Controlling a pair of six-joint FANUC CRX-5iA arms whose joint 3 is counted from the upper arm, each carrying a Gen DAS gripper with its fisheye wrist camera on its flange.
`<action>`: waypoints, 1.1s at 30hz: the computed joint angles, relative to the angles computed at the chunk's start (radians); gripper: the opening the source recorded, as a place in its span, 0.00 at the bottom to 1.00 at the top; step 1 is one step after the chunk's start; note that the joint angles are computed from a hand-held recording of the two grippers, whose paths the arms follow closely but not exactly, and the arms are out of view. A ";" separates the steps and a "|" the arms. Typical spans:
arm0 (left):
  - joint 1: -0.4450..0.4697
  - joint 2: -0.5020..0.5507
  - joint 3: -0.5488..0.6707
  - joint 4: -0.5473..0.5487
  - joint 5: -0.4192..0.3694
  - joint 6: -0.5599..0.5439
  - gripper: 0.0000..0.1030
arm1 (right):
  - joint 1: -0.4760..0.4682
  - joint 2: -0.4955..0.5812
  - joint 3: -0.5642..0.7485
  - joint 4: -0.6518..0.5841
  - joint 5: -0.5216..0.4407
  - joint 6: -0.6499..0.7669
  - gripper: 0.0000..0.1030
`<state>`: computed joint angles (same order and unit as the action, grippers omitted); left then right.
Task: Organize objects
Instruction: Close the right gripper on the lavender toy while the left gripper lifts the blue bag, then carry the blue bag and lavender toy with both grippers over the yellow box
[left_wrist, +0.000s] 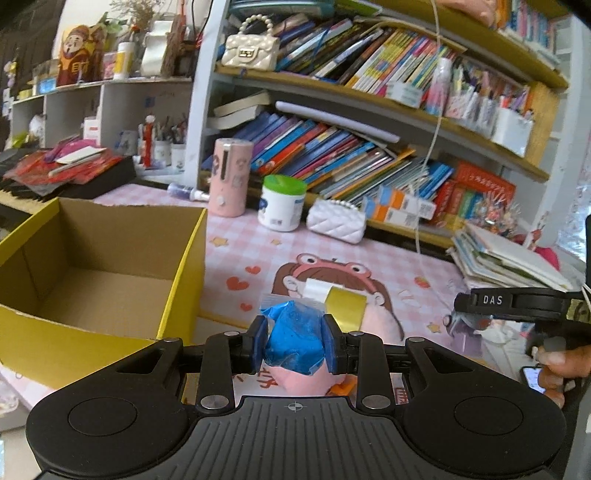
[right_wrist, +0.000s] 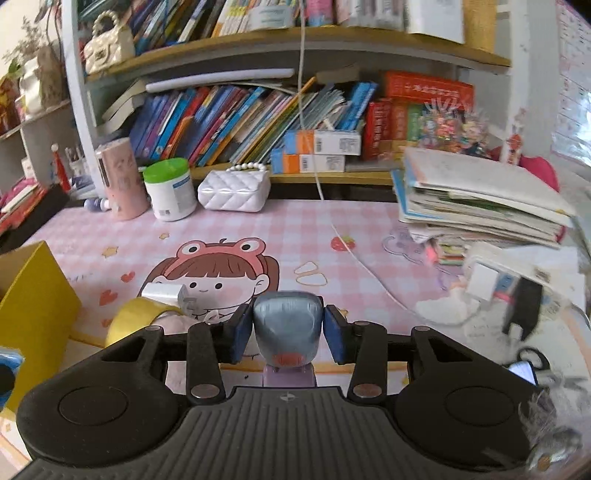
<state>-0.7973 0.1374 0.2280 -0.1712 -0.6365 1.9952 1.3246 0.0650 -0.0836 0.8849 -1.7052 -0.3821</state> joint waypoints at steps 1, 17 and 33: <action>0.008 -0.009 -0.017 0.022 0.016 -0.022 0.28 | 0.013 0.009 0.015 -0.001 -0.014 -0.008 0.38; 0.217 -0.271 -0.339 0.241 0.114 -0.246 0.28 | 0.110 0.362 0.466 0.072 0.022 0.198 0.38; 0.423 -0.482 -0.567 0.454 0.071 -0.550 0.28 | 0.152 0.751 1.057 0.024 -0.029 0.366 0.38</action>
